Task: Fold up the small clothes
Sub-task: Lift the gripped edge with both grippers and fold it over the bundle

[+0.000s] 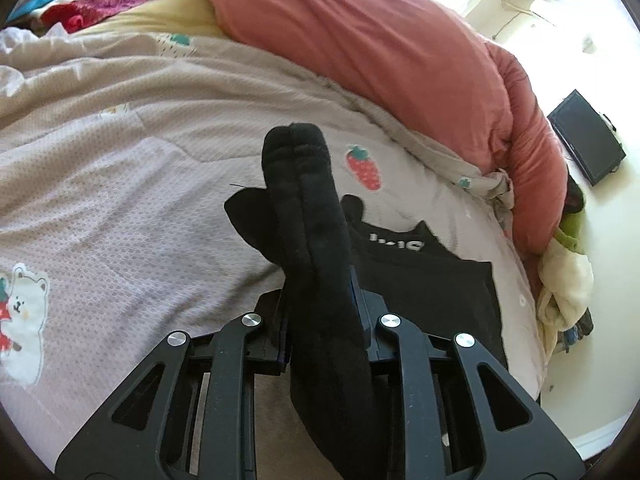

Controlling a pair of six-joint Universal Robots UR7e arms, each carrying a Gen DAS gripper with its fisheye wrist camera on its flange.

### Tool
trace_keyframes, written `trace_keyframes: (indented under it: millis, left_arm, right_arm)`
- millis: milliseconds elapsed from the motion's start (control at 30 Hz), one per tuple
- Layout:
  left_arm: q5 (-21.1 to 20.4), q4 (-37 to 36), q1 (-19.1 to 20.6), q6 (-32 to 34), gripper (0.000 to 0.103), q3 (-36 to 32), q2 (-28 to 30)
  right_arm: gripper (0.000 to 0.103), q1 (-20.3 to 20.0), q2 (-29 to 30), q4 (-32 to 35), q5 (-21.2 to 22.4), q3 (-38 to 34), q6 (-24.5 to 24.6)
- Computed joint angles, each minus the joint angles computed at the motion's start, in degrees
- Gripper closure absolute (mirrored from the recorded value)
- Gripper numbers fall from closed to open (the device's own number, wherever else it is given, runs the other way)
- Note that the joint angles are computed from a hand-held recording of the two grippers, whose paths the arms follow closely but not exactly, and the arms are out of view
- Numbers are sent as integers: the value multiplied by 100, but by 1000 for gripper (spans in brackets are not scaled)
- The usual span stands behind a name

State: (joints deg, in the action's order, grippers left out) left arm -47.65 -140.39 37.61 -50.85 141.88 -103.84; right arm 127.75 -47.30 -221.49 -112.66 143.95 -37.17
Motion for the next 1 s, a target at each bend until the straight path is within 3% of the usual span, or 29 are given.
trace_keyframes:
  millis: [500, 1000]
  left_arm:
    - [363, 304, -779, -476, 89, -591, 1035]
    - [137, 209, -879, -290, 88, -1587, 2770]
  right_arm:
    - [97, -855, -1319, 123, 870, 699, 301]
    - [97, -2102, -2918, 641, 1697, 1292, 377]
